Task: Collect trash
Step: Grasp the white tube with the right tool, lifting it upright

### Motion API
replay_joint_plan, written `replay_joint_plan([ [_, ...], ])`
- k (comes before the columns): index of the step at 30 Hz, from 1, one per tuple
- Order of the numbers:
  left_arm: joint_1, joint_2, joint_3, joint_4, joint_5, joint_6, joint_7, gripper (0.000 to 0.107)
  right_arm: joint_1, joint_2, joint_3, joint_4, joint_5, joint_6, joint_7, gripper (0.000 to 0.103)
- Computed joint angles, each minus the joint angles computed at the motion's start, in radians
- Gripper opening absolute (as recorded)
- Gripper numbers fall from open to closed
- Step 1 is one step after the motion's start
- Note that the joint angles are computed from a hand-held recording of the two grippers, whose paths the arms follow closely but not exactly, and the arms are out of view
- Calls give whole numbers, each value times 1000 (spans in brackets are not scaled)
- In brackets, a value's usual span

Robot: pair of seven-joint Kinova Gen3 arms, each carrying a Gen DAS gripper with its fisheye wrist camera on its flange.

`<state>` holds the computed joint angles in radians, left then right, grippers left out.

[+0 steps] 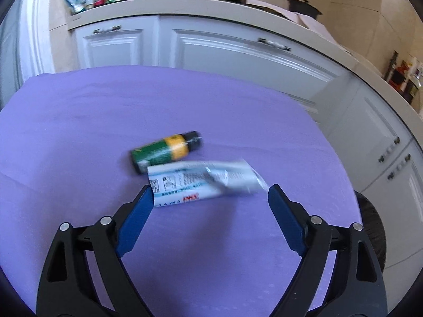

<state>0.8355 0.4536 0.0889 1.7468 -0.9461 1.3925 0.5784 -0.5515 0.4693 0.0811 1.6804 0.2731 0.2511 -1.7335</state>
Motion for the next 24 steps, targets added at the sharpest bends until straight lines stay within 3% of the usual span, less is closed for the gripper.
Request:
replay_joint_plan([
  [12,12,31,-4,-57,-19,-32,-55,69,143,-24,-44,33,-53,1,62,85],
  [20,27,68,-27,-135,-34,-51,-131,69,337,-62,-211,72,-170,5,242,85],
  [24,34,82,-42,-167,-35,-52,-163,69,473,-79,-350,71,-297,6,375,84],
])
